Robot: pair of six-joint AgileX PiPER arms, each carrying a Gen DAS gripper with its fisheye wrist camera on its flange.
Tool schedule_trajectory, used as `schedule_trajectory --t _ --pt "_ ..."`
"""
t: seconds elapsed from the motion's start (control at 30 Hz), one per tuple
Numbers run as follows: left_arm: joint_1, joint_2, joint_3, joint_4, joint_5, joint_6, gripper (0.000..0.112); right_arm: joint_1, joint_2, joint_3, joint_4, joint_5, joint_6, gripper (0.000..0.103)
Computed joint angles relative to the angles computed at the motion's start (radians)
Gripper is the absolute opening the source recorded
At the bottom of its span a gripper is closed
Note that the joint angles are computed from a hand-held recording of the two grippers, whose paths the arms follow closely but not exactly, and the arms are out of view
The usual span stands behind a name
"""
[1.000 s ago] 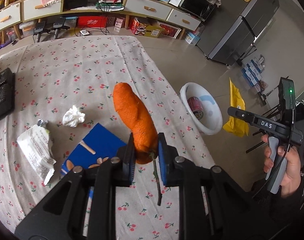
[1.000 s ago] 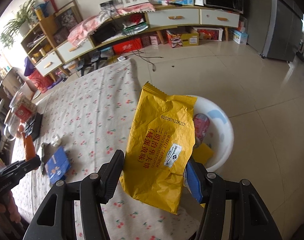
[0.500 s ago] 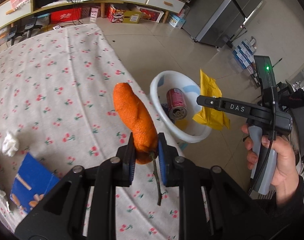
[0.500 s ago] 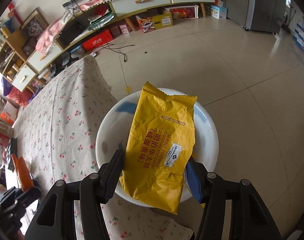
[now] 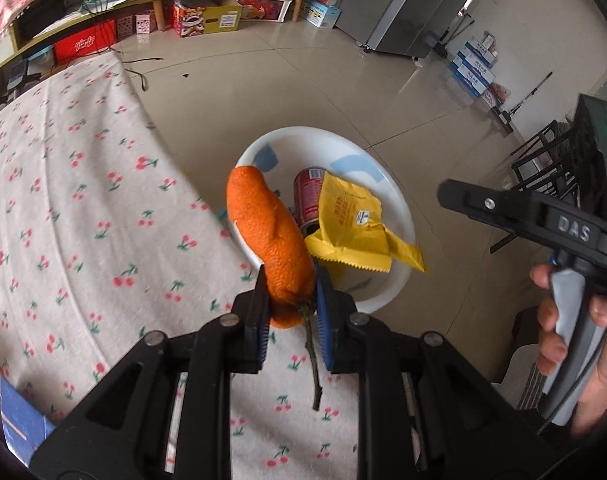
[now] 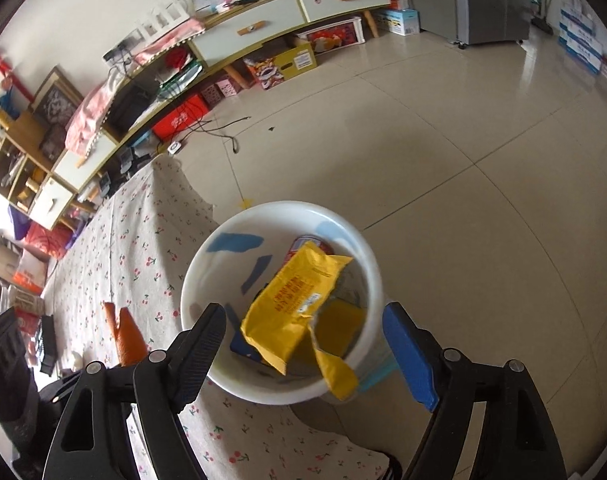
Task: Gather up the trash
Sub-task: 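Open both grippers to drop the bag and orange item into the basin, then move both grippers back over the table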
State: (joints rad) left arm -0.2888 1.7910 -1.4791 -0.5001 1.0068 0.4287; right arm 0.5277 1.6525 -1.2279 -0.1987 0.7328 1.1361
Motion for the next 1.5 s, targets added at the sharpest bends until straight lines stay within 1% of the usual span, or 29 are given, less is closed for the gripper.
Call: schedule_trajectory --t 0.23,0.3,0.4,0.5,0.53,0.57,0.63,0.7,0.77,0.83,1.03,1.17,1.3,1.4,1.47,1.5 --pt "-0.066 0.090 -0.095 0.060 -0.022 -0.049 0.023 -0.022 -0.085 0.100 -0.005 -0.007 0.035 0.082" --pt "-0.071 0.095 -0.090 0.056 -0.046 -0.042 0.023 -0.022 -0.098 0.113 -0.007 -0.003 0.040 0.082" --pt "-0.072 0.098 -0.091 0.063 -0.055 -0.060 0.026 -0.019 -0.105 0.118 -0.008 -0.001 0.040 0.082" --pt "-0.067 0.071 -0.063 0.082 -0.082 -0.086 0.040 -0.003 -0.107 0.113 -0.027 0.011 0.051 0.082" --pt "-0.063 0.057 -0.050 0.085 -0.094 -0.088 0.051 -0.001 -0.101 0.105 -0.031 0.017 0.049 0.082" --pt "-0.058 0.040 -0.036 0.089 -0.106 -0.090 0.059 0.004 -0.098 0.099 -0.035 0.024 0.049 0.082" --pt "-0.048 0.027 -0.027 0.099 -0.118 -0.089 0.063 0.009 -0.097 0.098 -0.034 0.028 0.048 0.082" --pt "-0.032 0.009 -0.018 0.101 -0.107 -0.083 0.064 0.015 -0.099 0.099 -0.033 0.027 0.050 0.082" --pt "-0.018 0.001 -0.017 0.108 -0.102 -0.090 0.071 0.027 -0.099 0.095 -0.038 0.036 0.054 0.082" --pt "0.001 -0.021 0.005 0.105 -0.109 -0.085 0.074 0.038 -0.096 0.085 -0.046 0.047 0.059 0.082" --pt "0.057 -0.076 0.050 0.106 -0.097 -0.065 0.082 0.080 -0.085 0.051 -0.071 0.090 0.067 0.082" --pt "0.109 -0.126 0.094 0.111 -0.093 -0.034 0.083 0.118 -0.076 0.024 -0.089 0.119 0.086 0.082" --pt "0.179 -0.185 0.155 0.099 -0.085 0.021 0.085 0.164 -0.060 -0.006 -0.105 0.133 0.114 0.082" --pt "0.245 -0.219 0.194 0.081 -0.074 0.068 0.091 0.201 -0.027 -0.058 -0.114 0.157 0.110 0.082" --pt "0.290 -0.234 0.210 0.077 -0.064 0.093 0.098 0.226 0.003 -0.105 -0.130 0.188 0.108 0.082" --pt "0.314 -0.243 0.218 0.074 -0.061 0.106 0.099 0.238 0.021 -0.132 -0.138 0.206 0.108 0.082"
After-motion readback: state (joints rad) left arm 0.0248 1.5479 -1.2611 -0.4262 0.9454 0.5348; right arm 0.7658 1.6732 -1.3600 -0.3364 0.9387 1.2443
